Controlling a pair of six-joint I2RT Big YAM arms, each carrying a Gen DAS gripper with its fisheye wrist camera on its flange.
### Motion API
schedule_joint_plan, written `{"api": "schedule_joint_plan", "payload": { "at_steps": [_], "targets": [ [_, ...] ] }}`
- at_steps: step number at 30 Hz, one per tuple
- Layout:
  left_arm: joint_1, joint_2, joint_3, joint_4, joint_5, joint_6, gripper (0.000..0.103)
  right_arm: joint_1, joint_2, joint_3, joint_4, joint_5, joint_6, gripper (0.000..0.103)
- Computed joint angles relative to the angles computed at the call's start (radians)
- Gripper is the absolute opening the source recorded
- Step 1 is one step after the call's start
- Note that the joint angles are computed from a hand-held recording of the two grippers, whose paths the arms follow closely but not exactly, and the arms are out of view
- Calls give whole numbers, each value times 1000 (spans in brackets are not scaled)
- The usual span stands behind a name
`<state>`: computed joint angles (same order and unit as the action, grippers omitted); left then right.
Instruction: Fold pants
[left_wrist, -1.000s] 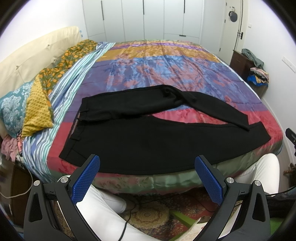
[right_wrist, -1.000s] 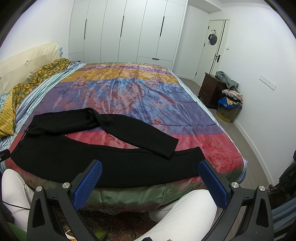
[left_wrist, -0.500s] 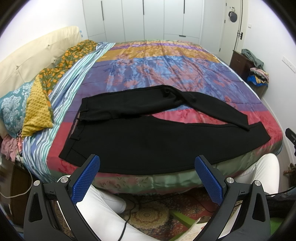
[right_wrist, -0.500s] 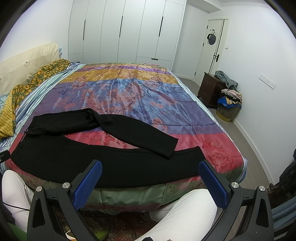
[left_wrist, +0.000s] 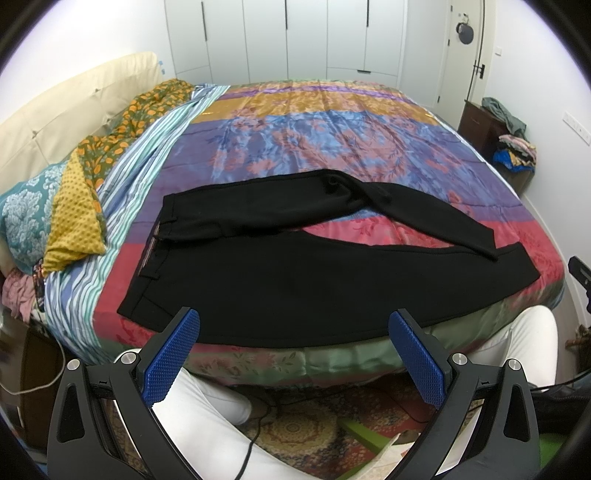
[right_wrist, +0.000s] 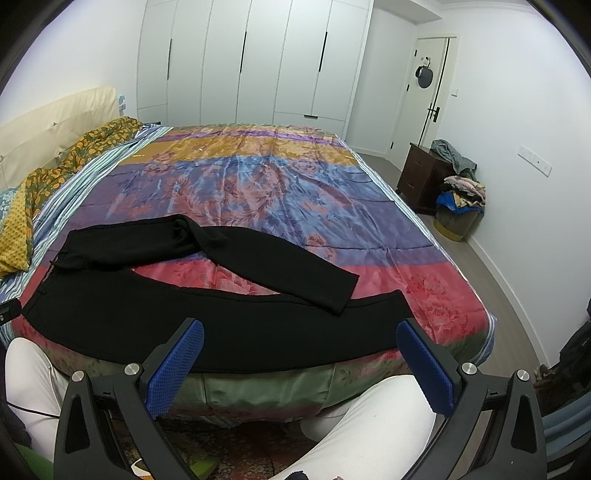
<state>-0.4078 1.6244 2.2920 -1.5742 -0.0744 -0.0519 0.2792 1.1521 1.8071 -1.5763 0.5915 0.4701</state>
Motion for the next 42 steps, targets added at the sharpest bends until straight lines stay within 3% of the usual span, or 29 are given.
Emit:
{"api": "schedule_joint_plan", "payload": {
  "at_steps": [42],
  "targets": [
    [-7,3,4,0,-3,-4,102,16,15,23,-12,7,9,103]
  ]
}}
